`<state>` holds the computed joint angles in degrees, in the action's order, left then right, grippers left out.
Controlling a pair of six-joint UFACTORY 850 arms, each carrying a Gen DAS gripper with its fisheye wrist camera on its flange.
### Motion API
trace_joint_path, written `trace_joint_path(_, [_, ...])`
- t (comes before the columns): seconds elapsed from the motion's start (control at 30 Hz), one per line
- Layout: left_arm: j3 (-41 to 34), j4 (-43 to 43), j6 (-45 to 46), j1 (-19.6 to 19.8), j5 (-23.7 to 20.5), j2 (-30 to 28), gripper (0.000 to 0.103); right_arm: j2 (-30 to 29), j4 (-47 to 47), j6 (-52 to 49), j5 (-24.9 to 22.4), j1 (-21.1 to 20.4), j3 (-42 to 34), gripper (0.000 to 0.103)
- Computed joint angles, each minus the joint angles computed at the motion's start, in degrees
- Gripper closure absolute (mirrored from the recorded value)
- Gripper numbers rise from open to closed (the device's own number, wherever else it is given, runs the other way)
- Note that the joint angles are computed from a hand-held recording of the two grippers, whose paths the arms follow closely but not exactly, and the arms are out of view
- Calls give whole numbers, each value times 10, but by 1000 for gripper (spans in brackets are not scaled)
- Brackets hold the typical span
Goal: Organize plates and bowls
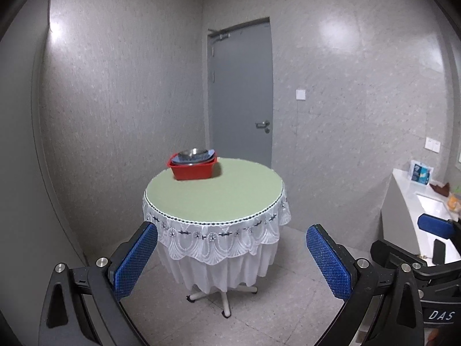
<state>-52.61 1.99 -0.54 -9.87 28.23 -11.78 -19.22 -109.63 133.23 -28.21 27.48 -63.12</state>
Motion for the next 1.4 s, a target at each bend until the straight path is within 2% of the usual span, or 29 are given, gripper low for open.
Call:
trace_joint_path(0.07, [31, -39, 27, -14, 24, 15, 1, 12, -28, 23, -17, 2, 24, 0])
trace_joint_path(0.33, [89, -120, 69, -60, 101, 18, 1, 48, -137, 125, -68, -2, 111, 0])
trace_joint_path(0.47, [99, -152, 92, -79, 119, 17, 1, 61, -183, 170, -63, -16, 138, 0])
trace_joint_path(0.83, [74, -159, 95, -84, 154, -22, 1, 70, -238, 215, -81, -27, 157, 0])
trace_joint_path(1.4, [48, -139, 85, -73, 157, -50, 1, 58, -243, 221, -80, -30, 143, 0])
